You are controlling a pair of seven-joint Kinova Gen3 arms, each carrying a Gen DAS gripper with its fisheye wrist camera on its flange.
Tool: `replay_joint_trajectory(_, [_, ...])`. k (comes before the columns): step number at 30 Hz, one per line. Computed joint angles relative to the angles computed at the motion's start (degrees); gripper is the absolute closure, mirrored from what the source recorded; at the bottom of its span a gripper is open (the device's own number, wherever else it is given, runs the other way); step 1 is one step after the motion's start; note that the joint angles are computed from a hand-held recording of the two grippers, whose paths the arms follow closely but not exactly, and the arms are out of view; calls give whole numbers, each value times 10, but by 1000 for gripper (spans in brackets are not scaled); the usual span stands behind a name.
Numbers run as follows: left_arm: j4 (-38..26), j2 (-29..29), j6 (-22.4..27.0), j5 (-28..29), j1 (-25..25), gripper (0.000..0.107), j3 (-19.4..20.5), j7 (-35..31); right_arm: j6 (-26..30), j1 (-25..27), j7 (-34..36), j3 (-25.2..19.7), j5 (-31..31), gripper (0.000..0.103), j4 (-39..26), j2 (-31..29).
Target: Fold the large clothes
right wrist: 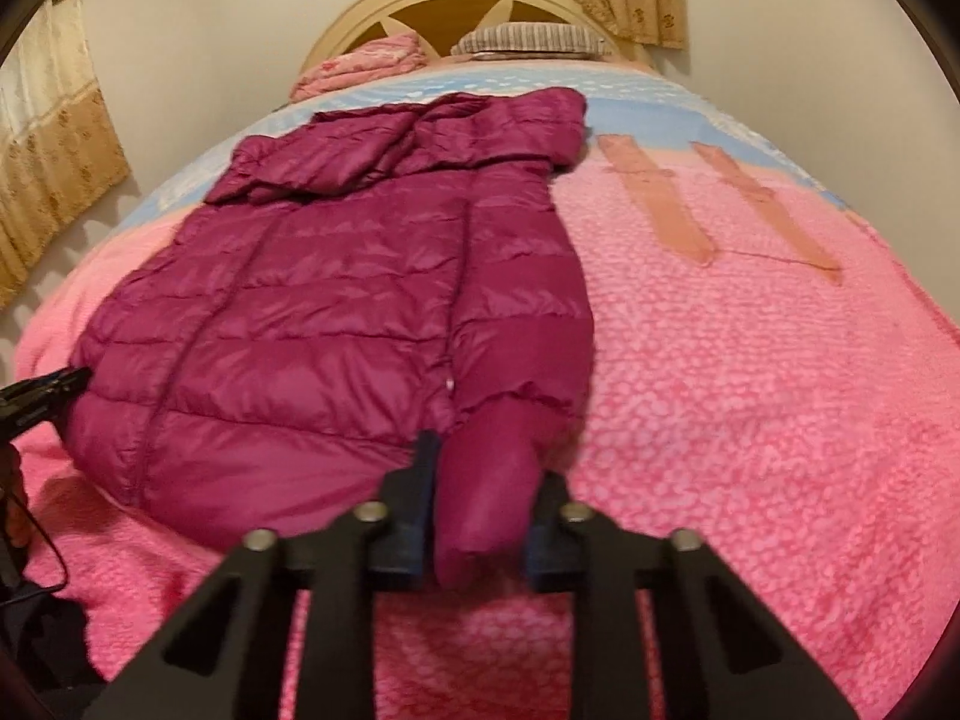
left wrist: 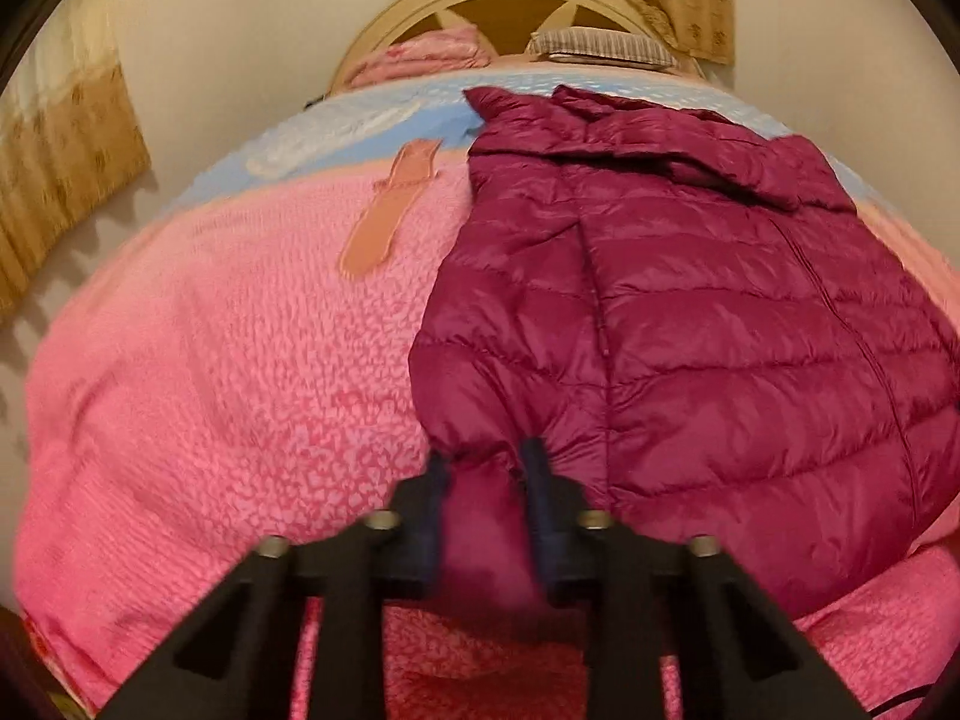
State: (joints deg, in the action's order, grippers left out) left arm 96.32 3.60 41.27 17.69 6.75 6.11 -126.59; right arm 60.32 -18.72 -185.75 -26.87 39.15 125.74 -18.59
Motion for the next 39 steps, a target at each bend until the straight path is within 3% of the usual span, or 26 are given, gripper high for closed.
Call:
replay_joint_trajectory(6, [2,-28,8,46,-10,104,-9,-65,14,-7,-18,-25,12,90,-2,-13])
replay_joint_trajectory(12, [-41,-43,93,150,-41,104,-45,-150,54,1,-20,-73,18,91,-23,-49])
replay_joint_trajectory(20, [-98,-66,225,266,-98,105,-92,-230,156,50,9,-184,33,91,-103,-79])
replay_joint_trajectory(26, [-144,-76,296,343,-132,105,-127,-249,225,132,65,-287,55,93,-180,-104])
replay_joint_trajectory(28, [-148,-76,289,354,-126,105,-129,-257,222,155,82,-297,62,93,-189,-115])
replay_joint_trajectory(31, [-152,-61,241,340,-110,105,-102,-244,169,176,100,-266,55,94,-162,-134])
replay_joint_trajectory(34, [-174,-24,171,287,-81,105,-50,-198,103,170,74,-204,71,94,-118,-129])
replay_joint_trajectory(39, [-228,44,80,179,-15,105,-2,-93,26,227,77,-147,98,94,-106,-101])
